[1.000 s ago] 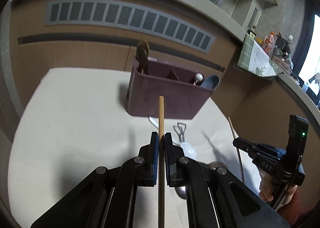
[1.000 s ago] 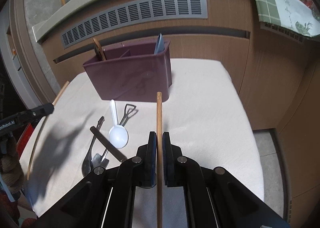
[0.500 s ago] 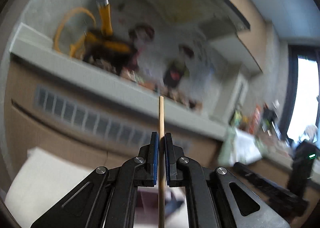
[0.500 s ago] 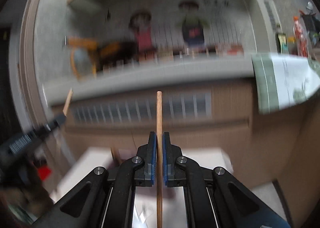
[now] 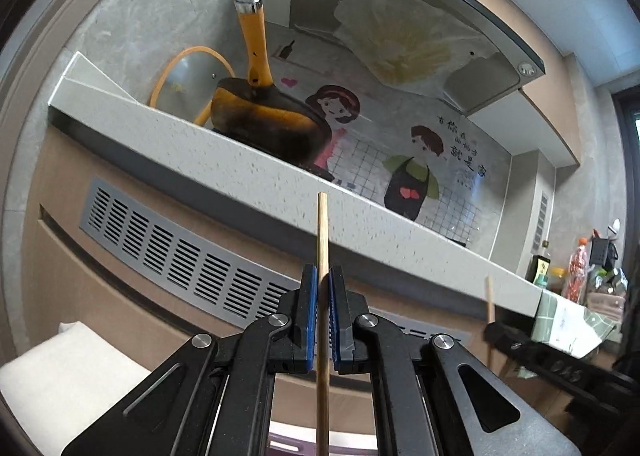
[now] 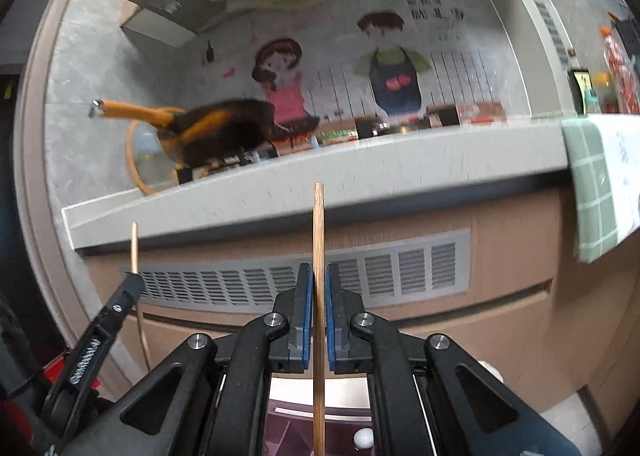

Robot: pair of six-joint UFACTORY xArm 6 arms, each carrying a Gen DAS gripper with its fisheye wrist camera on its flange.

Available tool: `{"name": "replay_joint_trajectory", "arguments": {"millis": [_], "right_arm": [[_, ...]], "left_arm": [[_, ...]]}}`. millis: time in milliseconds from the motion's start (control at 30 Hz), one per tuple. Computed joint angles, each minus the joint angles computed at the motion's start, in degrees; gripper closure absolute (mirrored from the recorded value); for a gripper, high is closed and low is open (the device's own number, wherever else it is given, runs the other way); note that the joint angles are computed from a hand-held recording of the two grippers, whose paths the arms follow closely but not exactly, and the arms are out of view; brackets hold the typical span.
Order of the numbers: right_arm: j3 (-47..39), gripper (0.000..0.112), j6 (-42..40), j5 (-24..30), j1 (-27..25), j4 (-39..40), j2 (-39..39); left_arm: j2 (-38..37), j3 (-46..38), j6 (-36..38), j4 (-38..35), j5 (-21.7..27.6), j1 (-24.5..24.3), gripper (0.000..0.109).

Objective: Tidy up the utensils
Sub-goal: 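Lift both held chopsticks up over the maroon holder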

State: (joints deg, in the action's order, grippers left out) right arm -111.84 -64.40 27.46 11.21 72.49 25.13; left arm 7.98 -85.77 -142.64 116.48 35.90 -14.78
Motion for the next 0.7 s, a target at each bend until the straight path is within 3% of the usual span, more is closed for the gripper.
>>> {"name": "replay_joint_trajectory", "arguments": {"millis": [133,300,533,700], "right_arm": [[-1.7,0.108,1.3,-2.6,1.1,-2.0,2.9],[-4.9,0.108,5.3,-2.7,1.6,-6.3,6.2],[-3.6,0.108,2.2,-6.0,2.9,-5.9,6.6],[-4.8,0.108,5.8,-3.7,2.5,-11.1,7.8]], "left_arm": [[1.7,-1.3,-8.8,4.7,-4.5,2.4,0.103],[4.2,-4.9,-24.5,14.2,-14.1,6.3,0.103],[5.3,-3.9,-16.8,10.6,-10.6,5.0,0.103],[9.1,-9.4,-7.0,7.5,-14.3,4.5,0.103]]}}
